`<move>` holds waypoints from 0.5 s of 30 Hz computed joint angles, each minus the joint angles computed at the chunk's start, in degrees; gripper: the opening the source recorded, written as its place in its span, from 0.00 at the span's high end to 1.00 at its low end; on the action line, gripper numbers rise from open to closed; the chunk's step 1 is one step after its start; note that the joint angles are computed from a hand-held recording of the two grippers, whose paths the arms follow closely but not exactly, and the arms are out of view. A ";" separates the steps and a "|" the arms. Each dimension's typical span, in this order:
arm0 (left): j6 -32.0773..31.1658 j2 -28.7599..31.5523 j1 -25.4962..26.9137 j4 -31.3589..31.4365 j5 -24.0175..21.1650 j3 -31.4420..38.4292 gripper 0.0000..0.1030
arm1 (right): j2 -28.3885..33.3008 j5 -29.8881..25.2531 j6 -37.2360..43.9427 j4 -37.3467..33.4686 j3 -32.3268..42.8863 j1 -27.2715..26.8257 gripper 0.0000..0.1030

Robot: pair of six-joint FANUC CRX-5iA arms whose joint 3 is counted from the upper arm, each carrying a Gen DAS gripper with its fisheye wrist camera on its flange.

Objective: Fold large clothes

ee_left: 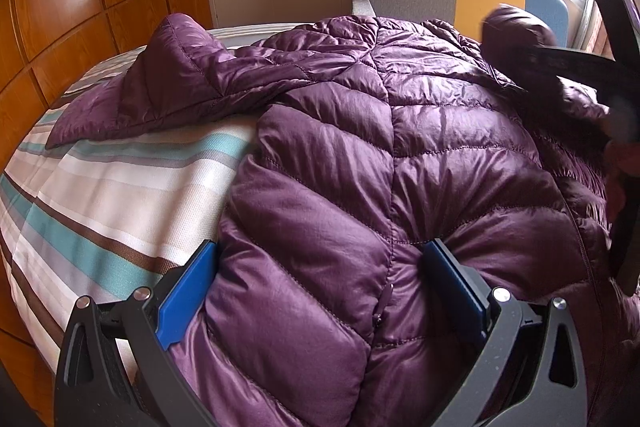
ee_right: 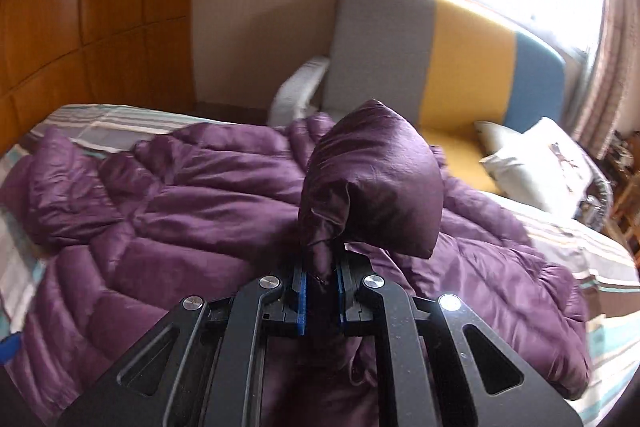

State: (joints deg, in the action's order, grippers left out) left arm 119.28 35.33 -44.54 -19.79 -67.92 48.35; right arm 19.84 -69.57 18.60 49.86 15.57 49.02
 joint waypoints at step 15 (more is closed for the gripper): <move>0.19 0.03 -0.13 -0.05 -0.07 0.09 0.02 | -2.81 9.64 8.92 -11.48 -1.27 0.52 0.32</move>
State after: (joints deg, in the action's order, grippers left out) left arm 119.47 35.36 -44.66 -19.84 -67.99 48.44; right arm 17.03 -59.93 27.52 38.38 14.30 49.54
